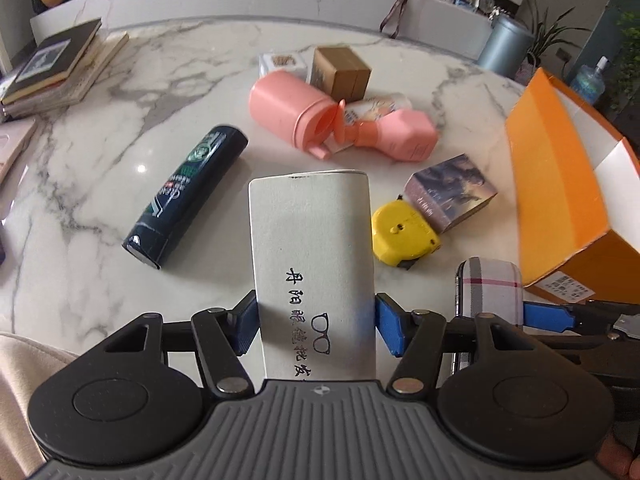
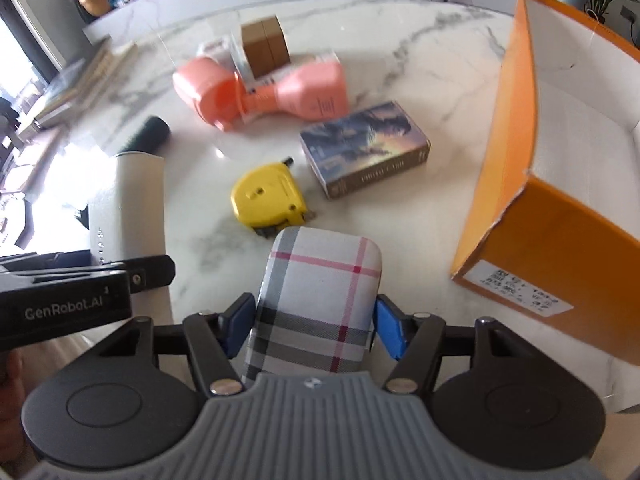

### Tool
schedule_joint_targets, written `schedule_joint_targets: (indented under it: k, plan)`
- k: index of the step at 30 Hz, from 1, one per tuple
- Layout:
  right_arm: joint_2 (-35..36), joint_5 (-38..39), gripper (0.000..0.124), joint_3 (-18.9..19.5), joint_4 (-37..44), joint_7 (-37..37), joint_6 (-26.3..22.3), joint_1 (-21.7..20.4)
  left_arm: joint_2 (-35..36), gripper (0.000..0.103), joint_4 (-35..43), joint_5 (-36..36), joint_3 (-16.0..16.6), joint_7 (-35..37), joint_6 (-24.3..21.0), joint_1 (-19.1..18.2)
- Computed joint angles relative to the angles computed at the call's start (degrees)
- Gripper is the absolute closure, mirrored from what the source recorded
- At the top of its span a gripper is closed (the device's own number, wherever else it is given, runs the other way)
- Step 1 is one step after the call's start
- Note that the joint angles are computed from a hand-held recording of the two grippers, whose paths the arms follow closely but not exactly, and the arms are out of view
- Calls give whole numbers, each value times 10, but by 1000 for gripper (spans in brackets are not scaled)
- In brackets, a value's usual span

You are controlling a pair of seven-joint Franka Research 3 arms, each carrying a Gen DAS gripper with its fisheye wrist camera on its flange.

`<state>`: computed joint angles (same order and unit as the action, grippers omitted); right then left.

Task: Organize rigid objects
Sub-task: 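Grasp the white glasses case with the left tool while the right tool grasps the plaid case, then carry both held cases over the orange box and lower them inside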

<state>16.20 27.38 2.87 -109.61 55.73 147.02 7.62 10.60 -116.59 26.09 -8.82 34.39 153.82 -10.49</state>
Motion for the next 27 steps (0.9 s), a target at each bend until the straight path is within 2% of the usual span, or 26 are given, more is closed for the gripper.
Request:
schedule_joint_targets:
  k: [5, 9, 15, 22, 27]
  plan:
    - [-18, 57, 59, 9, -14, -35, 4, -15, -25, 34, -14, 33, 2, -25, 14, -7]
    - [-45, 119, 60, 14, -32, -89, 9, -26, -39, 34, -13, 63, -1, -43, 13, -12]
    - [-72, 187, 61, 5, -38, -140, 11, -30, -52, 34, 6, 87, -10, -45, 17, -15]
    - [-96, 244, 61, -18, -18, -187, 14, -45, -13, 34, 94, 7, -27, 66, 25, -15]
    - [-78, 243, 61, -39, 28, -167, 23, -68, 76, 34, 235, -74, -51, 204, 12, -20]
